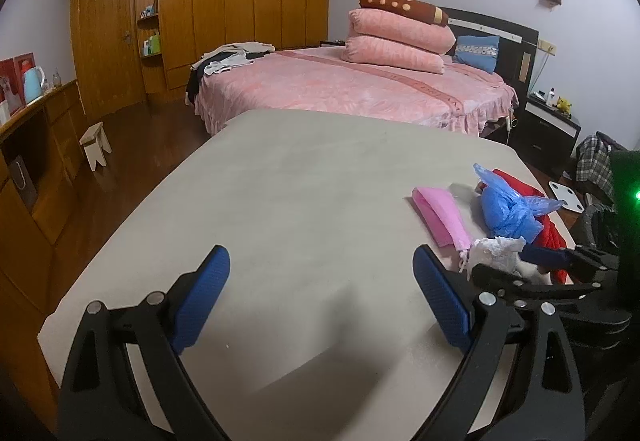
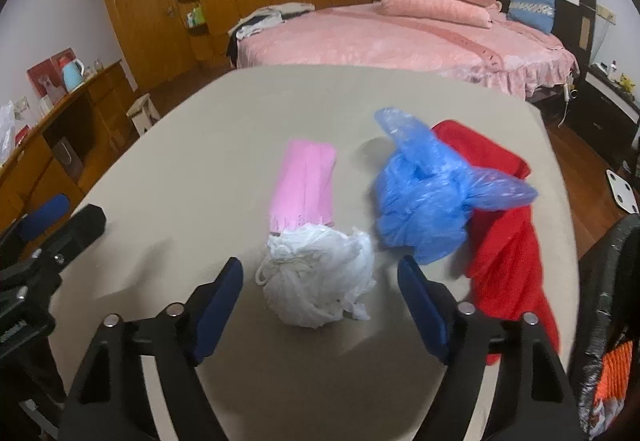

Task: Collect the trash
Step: 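Move both grippers back over the table and grasp the white tissue with the right, then grasp the pink mask with the left gripper while the right holds the white tissue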

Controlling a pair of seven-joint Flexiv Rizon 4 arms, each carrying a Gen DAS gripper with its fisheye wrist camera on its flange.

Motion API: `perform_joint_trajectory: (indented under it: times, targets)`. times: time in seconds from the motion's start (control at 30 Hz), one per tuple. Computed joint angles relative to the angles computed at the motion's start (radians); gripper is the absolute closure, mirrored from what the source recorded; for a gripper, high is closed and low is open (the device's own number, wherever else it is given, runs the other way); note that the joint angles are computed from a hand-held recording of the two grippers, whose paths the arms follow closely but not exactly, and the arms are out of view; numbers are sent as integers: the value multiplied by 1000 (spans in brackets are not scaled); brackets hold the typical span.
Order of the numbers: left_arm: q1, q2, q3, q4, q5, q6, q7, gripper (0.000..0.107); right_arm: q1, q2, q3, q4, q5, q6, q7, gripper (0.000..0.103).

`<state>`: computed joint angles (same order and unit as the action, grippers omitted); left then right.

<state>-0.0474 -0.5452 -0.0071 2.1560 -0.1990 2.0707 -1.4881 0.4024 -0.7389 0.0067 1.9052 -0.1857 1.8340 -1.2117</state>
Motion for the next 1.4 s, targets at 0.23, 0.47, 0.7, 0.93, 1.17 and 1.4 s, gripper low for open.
perform_joint_trajectory:
  times: [0.23, 0.47, 0.7, 0.93, 1.17, 1.4]
  targets:
    - [0, -1, -6, -5, 5, -13, -5, 17, -64, 3, 70, 6, -33, -23, -2, 56]
    - [-30, -4, -4, -22, -6, -15, 1, 17, -99, 51, 91, 70, -26, 44, -6, 57]
    - [-58, -23, -19, -72, -15, -39, 13, 17, -90, 112, 39, 121, 25, 108, -5, 57]
    - [-134, -79, 5, -179, -53, -101, 50, 21, -67, 114, -34, 80, 79, 78, -2, 57]
    - [-210, -161, 58, -306, -124, -203, 78, 29, -161, 81, 20, 26, 35, 49, 13, 57]
    - [-236, -214, 90, -397, -135, -324, 57, 38, -207, 57, 52, -4, -2, 30, 27, 57]
